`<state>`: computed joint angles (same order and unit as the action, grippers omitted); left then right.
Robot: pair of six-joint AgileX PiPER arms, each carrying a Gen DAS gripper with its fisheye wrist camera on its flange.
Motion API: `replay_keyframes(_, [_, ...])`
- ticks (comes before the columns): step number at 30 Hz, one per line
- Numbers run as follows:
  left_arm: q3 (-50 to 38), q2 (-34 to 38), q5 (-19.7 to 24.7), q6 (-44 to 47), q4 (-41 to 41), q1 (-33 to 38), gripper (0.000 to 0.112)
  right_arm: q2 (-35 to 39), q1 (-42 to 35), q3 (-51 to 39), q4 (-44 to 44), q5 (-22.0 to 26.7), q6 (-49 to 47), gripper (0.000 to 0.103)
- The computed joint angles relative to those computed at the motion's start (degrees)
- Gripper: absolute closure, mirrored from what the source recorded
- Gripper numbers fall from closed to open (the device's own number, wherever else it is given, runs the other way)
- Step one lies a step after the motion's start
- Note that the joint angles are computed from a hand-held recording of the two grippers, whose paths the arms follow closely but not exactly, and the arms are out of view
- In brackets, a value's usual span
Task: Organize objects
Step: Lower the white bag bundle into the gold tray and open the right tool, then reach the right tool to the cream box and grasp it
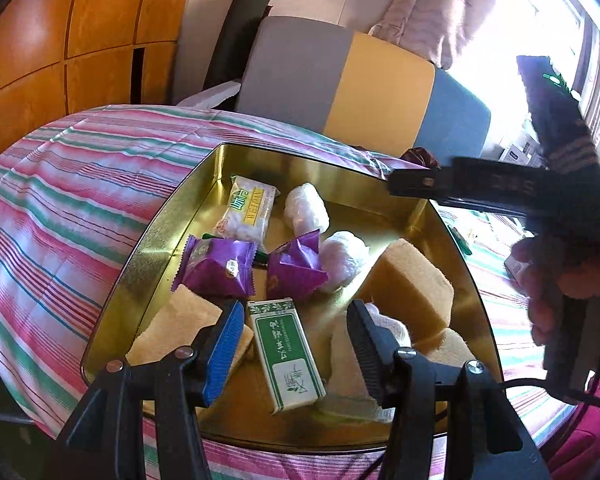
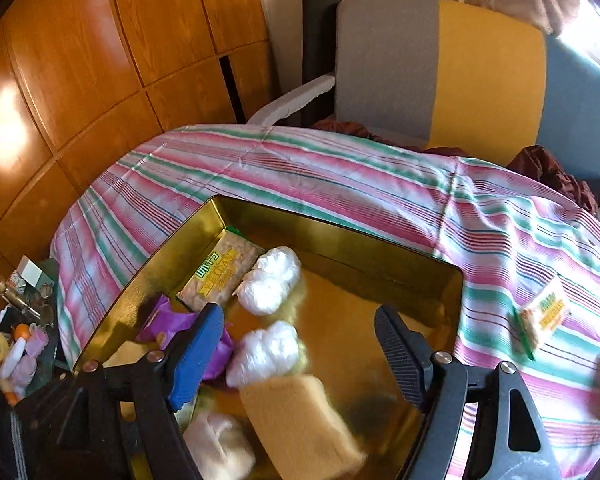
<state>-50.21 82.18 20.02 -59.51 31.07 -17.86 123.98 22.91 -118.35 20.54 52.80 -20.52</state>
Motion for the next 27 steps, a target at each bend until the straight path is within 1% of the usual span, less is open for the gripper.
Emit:
replay_keyframes(2, [-0.55,0.3,0.48,0.34,-0.14,-0.47,0.058,-3.26,-1.55,5.1,0.97,-2.29,-1.68,0.023])
replay_keyframes(8, [-1.07,0.44,2.02,-2.36,2.94,-2.99,0.058,-8.9,-6.86,14.0,3.77,-4.1,-5.33,0.022])
replay_keyframes(14, [-1.59,0.03,3.56,-1.99,3.59,-5.87,0.058,-12.92,-12.73,21.86,6.18,-6.12,-10.03,0.022])
replay_keyframes(17, [-1.65,-0.15,5.24,-4.14,5.0,-8.3,0.058,-13.86,-16.21,25.16,6.82,-6.71,-12.59,0.021])
replay_keyframes(20, [-1.9,-0.29,6.03,-5.13,5.56,-9.93,0.058,-14.36,-20.12,28.12,7.31,-6.72,-14.65,0.021])
replay_keyframes(27, [-3.88,0.39,6.23,-2.85,4.57,-14.67,0.058,-14.57,-28.6,31.64,7.61,-6.02,-17.81,0.02])
